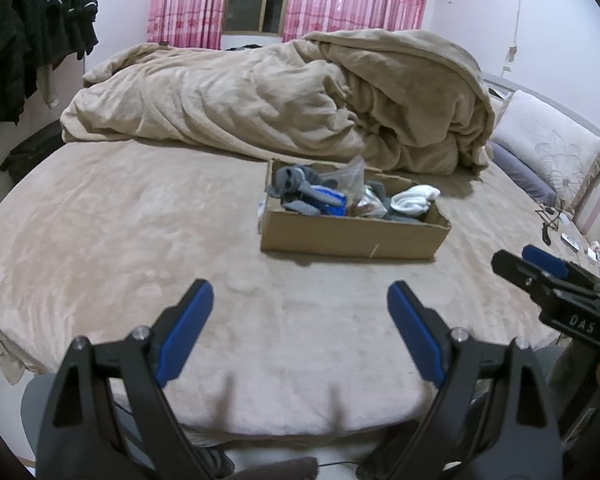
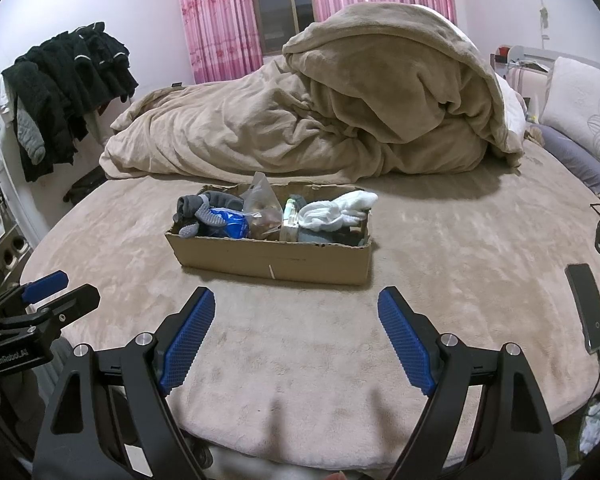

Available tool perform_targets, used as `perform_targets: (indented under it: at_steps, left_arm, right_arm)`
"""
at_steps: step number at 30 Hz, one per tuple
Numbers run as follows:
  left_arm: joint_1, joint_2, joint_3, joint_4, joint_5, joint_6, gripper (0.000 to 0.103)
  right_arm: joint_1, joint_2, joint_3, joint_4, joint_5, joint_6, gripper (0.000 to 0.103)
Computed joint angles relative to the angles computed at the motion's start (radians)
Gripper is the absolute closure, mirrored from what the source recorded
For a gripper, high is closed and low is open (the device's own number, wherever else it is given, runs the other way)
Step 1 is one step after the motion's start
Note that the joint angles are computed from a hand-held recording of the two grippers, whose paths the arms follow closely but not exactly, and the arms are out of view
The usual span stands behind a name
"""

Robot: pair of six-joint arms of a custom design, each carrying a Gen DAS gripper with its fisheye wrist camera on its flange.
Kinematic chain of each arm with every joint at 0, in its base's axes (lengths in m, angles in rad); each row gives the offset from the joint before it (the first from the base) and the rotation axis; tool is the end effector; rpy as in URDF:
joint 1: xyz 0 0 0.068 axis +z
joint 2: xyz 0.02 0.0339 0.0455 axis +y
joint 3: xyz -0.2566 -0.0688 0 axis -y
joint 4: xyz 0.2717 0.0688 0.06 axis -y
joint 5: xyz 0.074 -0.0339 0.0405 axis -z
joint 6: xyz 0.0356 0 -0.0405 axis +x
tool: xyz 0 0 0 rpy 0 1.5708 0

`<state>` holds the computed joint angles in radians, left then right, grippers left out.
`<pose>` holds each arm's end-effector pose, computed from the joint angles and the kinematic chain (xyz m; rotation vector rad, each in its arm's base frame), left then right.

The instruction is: Organize objects

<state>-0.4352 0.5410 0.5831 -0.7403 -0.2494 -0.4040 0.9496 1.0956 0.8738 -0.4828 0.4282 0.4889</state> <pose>0.1416 -0.0562 0.2473 -0.0962 2.2467 -0.1694 0.1644 0.2044 0.2715 -0.2879 2.1997 0.3113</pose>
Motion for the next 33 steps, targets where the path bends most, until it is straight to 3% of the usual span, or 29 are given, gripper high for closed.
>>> perform_targets:
  at_steps: [33]
  left_arm:
    - [-0.014,-0.013,-0.001,0.001,-0.014,0.005,0.013]
  right_arm:
    - [0.000,0.010,0.005,0.008,-0.005,-0.006,0.017]
